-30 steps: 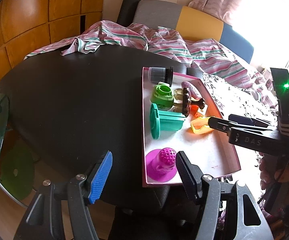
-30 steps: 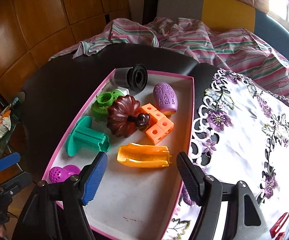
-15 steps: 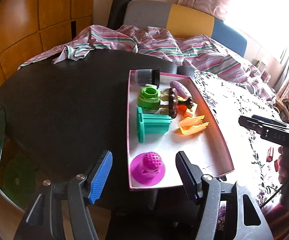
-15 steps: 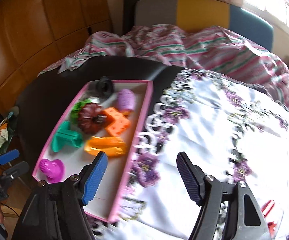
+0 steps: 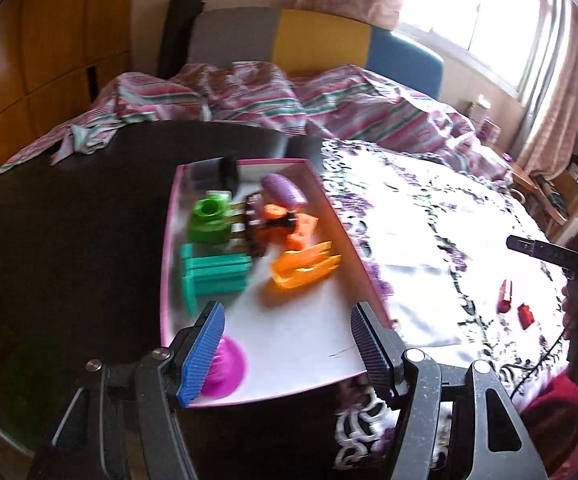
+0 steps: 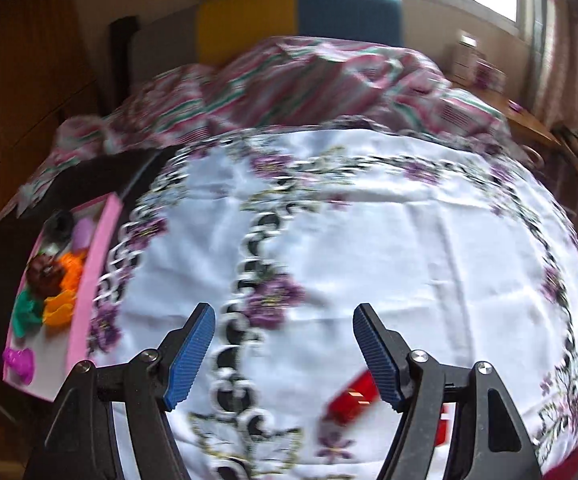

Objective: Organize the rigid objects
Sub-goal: 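Move both tools back over the red cylinder and red puzzle piece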

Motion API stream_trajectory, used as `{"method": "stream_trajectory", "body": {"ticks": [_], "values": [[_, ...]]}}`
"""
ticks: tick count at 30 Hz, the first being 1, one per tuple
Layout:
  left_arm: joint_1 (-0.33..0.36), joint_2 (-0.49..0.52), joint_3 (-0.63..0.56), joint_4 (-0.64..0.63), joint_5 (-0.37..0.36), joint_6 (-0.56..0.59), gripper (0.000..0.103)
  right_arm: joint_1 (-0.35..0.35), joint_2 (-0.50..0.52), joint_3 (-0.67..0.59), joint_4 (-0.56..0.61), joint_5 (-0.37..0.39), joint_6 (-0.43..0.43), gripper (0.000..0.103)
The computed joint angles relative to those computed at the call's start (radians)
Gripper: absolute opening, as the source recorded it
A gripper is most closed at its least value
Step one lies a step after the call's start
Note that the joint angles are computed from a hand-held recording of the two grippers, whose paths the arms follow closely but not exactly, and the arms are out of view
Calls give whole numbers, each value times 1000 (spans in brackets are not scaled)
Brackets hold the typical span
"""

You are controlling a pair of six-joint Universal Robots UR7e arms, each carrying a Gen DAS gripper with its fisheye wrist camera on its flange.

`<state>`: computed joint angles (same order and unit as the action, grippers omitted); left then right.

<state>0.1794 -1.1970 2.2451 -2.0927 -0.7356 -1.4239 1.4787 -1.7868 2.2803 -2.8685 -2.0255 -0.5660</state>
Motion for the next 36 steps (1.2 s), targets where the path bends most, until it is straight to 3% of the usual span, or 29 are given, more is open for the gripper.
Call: {"method": "stream_trajectory", "body": {"ticks": [4, 8, 11, 18, 24, 36], "values": [[11, 63, -36, -91, -1, 116, 67, -103, -35, -6, -56, 34, 49, 73], [26, 130, -67, -206, -24, 237, 67, -201, -86, -31, -9, 113, 203, 73], [42, 190, -100, -288, -59, 328, 67, -220, -95, -35, -28, 99, 251, 73], [82, 336, -188, -432, -155, 516, 67, -305, -145, -51, 69, 203, 363, 73], [118, 432, -266, -500, -201, 617, 66, -316, -147, -57, 93, 215, 385, 73], [198, 682, -539, -578, -396, 900, 66, -324, -142, -69, 117, 233, 389, 73]]}}
